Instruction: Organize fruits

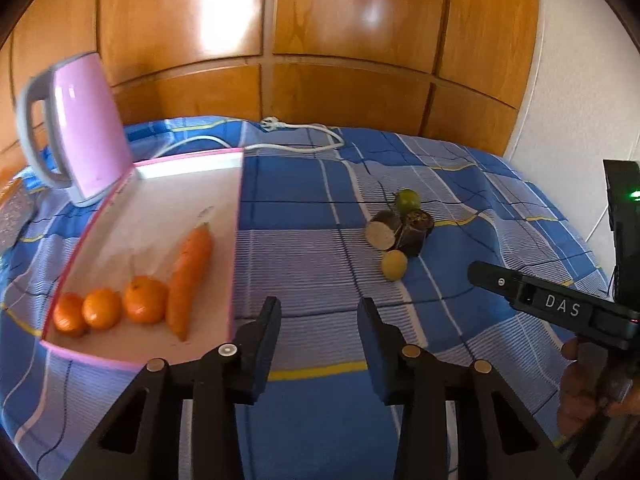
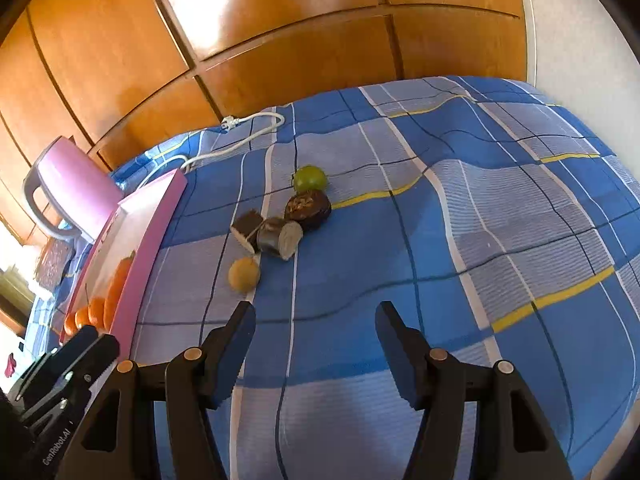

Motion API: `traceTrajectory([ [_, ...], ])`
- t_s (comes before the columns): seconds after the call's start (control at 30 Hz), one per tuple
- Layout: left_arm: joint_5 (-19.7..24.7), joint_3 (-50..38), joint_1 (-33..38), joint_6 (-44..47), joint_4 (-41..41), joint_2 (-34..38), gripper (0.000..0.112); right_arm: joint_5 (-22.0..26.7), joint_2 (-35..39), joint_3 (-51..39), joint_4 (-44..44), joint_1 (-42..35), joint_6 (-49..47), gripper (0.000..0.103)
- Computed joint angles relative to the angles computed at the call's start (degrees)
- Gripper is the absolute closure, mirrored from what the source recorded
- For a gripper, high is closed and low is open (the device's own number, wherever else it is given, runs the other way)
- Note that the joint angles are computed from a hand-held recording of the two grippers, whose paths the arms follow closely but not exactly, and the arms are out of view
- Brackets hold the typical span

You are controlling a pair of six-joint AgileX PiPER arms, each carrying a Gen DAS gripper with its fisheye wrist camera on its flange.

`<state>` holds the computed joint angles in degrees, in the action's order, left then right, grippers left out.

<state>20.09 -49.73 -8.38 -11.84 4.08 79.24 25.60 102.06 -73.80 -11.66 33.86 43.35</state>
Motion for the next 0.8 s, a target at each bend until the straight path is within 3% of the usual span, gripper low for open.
traceTrajectory([
  [0.3, -0.1, -7.5, -2.6, 6.5, -7.1, 10.5, 0.075, -1.0, 3.0, -2.6, 7.6, -3.1, -8.2, 0.059],
  [0.57, 0.6, -14.8, -4.3, 10.7, -13.0, 18.8, 0.075, -1.1, 5.3, -5.8, 13.0, -5.2, -14.2, 0.06],
  [0.8, 1.7, -20.4, -5.2, 7.9, -10.4, 24.8, 0.076, 0.1, 7.6, -9.6, 17.1, -7.0, -19.7, 0.06],
])
